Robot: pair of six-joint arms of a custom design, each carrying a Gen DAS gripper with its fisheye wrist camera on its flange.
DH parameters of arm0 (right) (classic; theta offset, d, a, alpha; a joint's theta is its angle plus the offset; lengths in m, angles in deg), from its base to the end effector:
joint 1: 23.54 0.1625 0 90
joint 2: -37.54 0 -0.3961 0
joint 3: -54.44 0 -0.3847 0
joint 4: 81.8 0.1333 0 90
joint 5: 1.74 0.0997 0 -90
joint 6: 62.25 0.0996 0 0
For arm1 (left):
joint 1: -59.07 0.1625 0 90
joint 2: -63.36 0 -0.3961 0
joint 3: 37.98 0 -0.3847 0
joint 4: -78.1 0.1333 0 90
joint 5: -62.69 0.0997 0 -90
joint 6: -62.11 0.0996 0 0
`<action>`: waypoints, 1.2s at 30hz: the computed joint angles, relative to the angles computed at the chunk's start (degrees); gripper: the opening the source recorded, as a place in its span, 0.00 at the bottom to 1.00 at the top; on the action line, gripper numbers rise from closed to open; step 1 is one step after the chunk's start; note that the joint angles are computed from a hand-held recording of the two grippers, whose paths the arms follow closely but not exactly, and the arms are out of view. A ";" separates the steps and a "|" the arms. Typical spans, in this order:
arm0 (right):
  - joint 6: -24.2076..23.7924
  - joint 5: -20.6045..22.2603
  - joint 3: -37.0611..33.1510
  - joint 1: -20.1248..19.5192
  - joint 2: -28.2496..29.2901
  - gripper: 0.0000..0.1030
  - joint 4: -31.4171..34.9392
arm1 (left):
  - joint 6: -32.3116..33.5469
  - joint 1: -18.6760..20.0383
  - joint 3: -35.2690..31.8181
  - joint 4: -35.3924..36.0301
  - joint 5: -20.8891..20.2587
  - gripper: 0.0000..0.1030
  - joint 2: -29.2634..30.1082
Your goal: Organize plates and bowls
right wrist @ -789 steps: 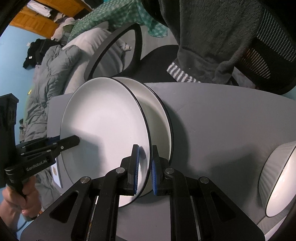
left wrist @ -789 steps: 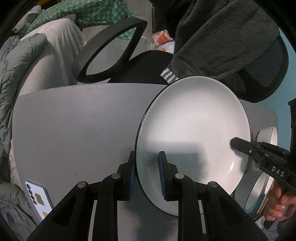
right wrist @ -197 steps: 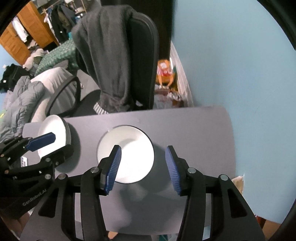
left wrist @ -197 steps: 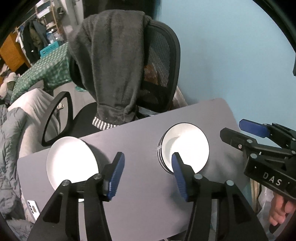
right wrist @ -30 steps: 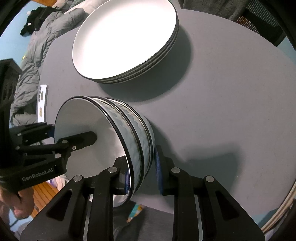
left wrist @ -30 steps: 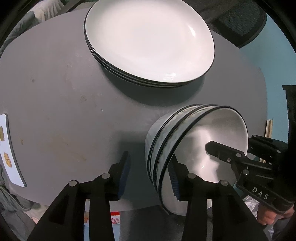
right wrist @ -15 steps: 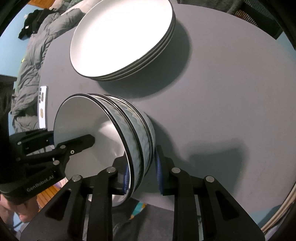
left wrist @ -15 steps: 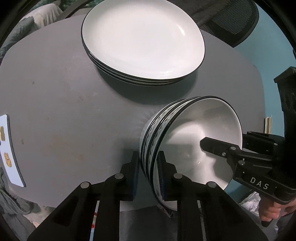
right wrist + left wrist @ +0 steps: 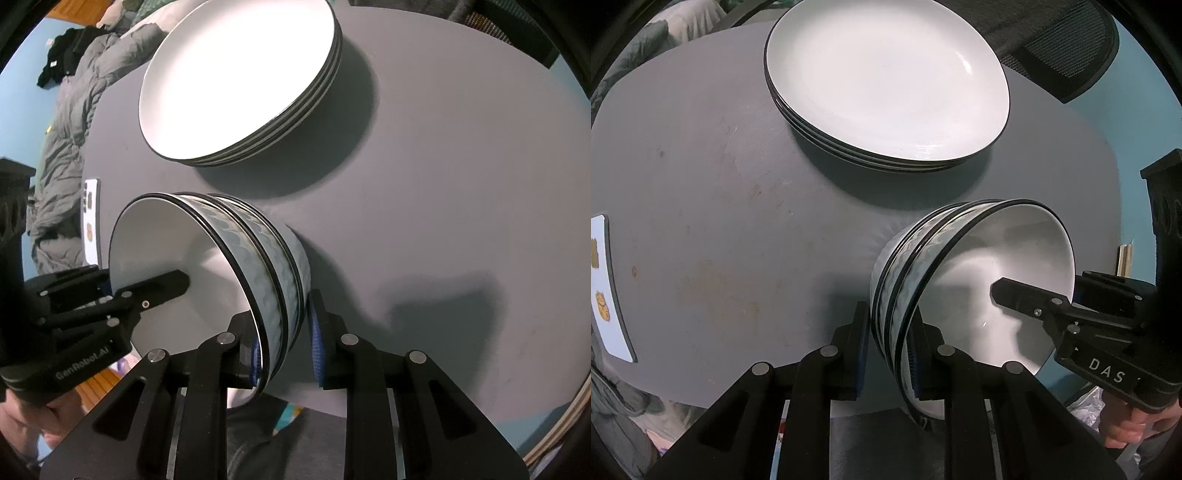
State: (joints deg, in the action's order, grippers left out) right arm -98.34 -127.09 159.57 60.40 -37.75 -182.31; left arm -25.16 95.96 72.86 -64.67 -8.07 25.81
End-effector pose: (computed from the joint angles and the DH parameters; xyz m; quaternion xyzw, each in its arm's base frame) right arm 0.0223 -0.5067 0.2445 0.2926 -0.8940 -0.2569 0.2218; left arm -0.2882 -0.4240 -0.0876 -0.2565 0.9361 -0.0952 0.2209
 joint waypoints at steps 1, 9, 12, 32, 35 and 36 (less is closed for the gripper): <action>-0.38 -0.13 0.27 0.02 -0.11 0.20 -0.38 | -0.19 -0.21 0.29 0.20 0.12 0.18 -0.22; -0.84 0.55 1.18 -0.32 -1.12 0.20 -1.96 | -0.50 -0.57 -0.18 1.44 0.21 0.18 -0.20; -0.15 0.49 1.02 -0.15 -1.01 0.20 -1.64 | -0.59 -0.72 -0.86 3.04 0.18 0.18 -0.12; 0.80 0.17 1.45 0.76 -0.80 0.19 -1.71 | -0.38 -0.79 0.40 2.49 0.28 0.18 -0.97; 0.57 0.09 1.48 0.78 -0.68 0.19 -2.00 | -0.46 -1.07 0.35 2.56 0.32 0.19 -0.79; 0.28 -0.01 1.95 0.74 -0.78 0.19 -2.75 | -0.66 -1.09 0.41 2.35 0.41 0.20 -0.82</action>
